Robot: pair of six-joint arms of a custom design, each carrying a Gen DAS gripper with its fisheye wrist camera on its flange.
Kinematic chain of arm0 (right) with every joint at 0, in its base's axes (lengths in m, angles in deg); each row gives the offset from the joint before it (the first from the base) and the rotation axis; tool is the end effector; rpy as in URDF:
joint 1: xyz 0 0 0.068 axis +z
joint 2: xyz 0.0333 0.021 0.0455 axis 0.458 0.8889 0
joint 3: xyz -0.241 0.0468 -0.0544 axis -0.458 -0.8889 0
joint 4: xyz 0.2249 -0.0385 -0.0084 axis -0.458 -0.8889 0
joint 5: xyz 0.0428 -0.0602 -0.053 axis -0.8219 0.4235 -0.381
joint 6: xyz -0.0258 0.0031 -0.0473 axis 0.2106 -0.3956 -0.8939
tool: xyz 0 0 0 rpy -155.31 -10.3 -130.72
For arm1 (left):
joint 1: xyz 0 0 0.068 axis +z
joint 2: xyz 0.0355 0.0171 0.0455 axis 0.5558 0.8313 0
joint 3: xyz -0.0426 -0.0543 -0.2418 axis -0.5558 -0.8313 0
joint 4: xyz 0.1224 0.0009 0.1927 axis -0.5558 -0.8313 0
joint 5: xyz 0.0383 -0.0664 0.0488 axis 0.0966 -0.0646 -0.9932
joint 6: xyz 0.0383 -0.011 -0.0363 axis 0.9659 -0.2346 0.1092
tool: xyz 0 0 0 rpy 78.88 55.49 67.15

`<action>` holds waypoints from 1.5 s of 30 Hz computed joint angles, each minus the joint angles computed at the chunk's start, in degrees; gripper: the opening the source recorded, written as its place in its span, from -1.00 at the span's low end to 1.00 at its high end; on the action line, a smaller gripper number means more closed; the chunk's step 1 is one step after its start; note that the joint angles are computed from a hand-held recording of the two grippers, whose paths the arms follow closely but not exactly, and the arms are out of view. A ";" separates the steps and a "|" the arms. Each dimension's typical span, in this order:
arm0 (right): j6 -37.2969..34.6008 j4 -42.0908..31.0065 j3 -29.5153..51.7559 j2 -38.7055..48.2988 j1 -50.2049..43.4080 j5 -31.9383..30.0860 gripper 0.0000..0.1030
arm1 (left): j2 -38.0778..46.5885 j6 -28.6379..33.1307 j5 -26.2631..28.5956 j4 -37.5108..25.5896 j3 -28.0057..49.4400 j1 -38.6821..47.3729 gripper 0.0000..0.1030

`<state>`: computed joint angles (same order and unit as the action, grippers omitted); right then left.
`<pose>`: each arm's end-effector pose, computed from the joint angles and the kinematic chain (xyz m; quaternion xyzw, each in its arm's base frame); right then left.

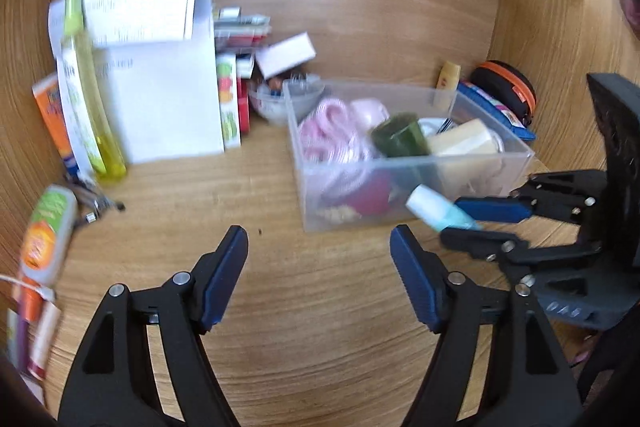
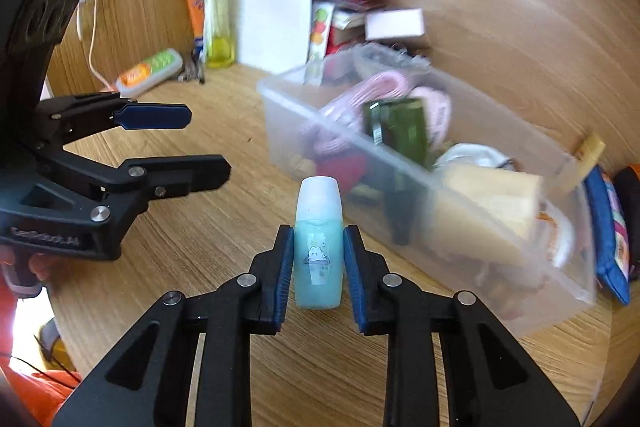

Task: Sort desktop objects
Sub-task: 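Lift the light blue bottle with the right tool and carry it over the box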

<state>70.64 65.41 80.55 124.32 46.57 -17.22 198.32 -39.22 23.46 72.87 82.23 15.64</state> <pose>0.3160 0.1124 0.1034 -0.2508 0.8923 0.0465 0.3725 0.3011 -0.1009 0.1005 0.1316 0.8831 -0.1087 0.4370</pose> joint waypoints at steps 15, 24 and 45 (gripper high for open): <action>1.73 1.87 -8.70 -16.36 -9.84 -7.55 -0.56 | -3.97 0.59 -6.41 -0.59 2.84 -6.43 -0.21; 1.98 1.34 -6.02 -16.52 -14.57 -9.65 -0.56 | -2.91 1.56 -6.17 -4.54 9.95 -7.11 -0.21; 3.87 -7.24 19.62 6.76 -14.22 -8.22 -0.56 | 12.04 0.10 -1.13 -15.07 28.91 -4.36 -0.21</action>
